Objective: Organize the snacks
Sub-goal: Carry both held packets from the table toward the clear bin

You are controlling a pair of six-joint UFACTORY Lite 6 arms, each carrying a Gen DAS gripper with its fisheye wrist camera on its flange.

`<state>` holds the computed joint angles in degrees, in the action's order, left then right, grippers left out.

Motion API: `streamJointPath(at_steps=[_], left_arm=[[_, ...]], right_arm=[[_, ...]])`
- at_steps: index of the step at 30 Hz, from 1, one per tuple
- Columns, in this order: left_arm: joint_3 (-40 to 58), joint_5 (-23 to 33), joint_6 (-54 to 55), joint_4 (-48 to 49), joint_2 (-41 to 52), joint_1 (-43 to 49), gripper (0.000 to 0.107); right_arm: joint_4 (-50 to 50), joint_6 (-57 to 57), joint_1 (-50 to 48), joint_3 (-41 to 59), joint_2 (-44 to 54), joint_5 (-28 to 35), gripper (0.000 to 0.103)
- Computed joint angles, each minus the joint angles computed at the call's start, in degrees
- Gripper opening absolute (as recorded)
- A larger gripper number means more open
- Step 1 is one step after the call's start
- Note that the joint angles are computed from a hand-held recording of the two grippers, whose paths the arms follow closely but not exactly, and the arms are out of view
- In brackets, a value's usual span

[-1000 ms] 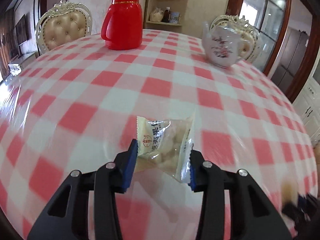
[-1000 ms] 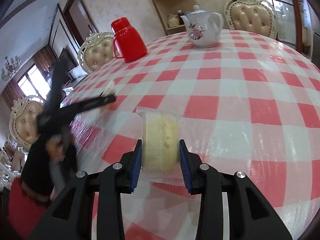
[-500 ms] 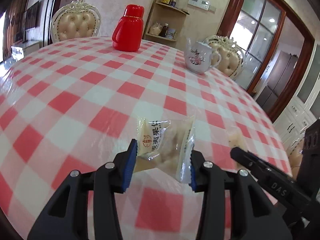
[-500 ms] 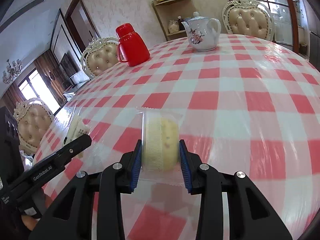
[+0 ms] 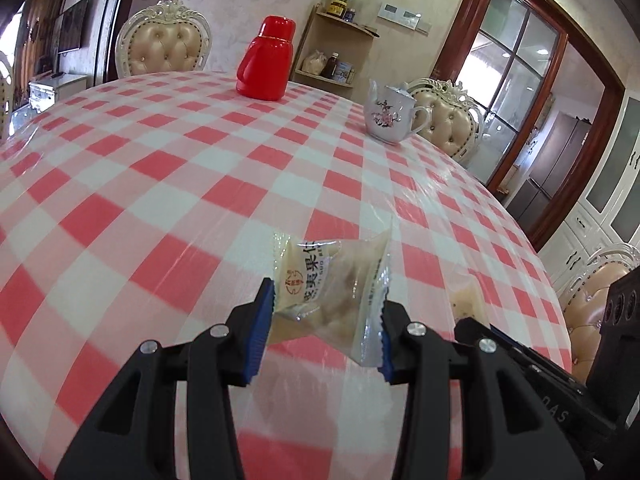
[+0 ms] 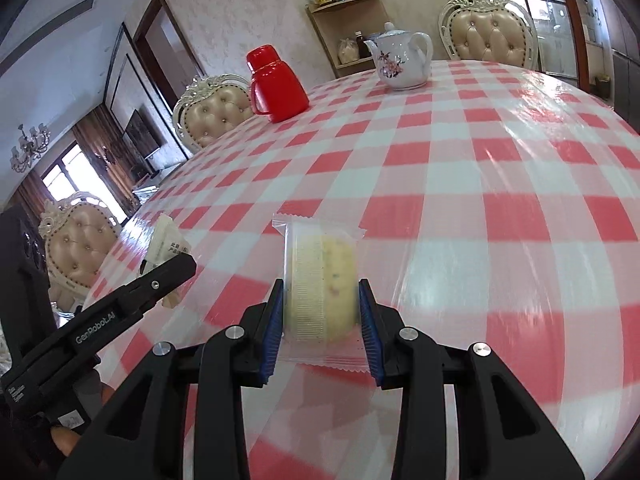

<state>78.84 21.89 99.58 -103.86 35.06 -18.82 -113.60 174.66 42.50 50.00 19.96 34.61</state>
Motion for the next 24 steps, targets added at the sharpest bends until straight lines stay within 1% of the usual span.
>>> streamJointPath(at_steps=[4,8,14,18,24], left_arm=[[-7.0,0.2,3.7,-2.0,-5.4,1.0,0.044],[-12.0,0.0,3.4,0.2,-10.2,2.1,0.044],[-19.3,0.1,3.0,3.6,-17.6,4.5,0.044],[-23.4,-0.3,3.1,5.7,-22.1,5.8,0.045],[-31.4,-0.7,5.4,8.5,-29.9,8.4,0.045]], right_arm=[[2.6,0.9,3.9,-2.7,-2.2,0.2,0.036],[8.7,-3.8,7.8,-3.0,-3.2,1.4,0.036],[14.9,-8.3,12.6,-2.7,-3.7,2.9,0.036],[18.2,-12.3,14.9,-0.6,-3.4,3.8,0.036],[23.6,-20.6,19.0,6.3,-0.1,5.1,0.036]])
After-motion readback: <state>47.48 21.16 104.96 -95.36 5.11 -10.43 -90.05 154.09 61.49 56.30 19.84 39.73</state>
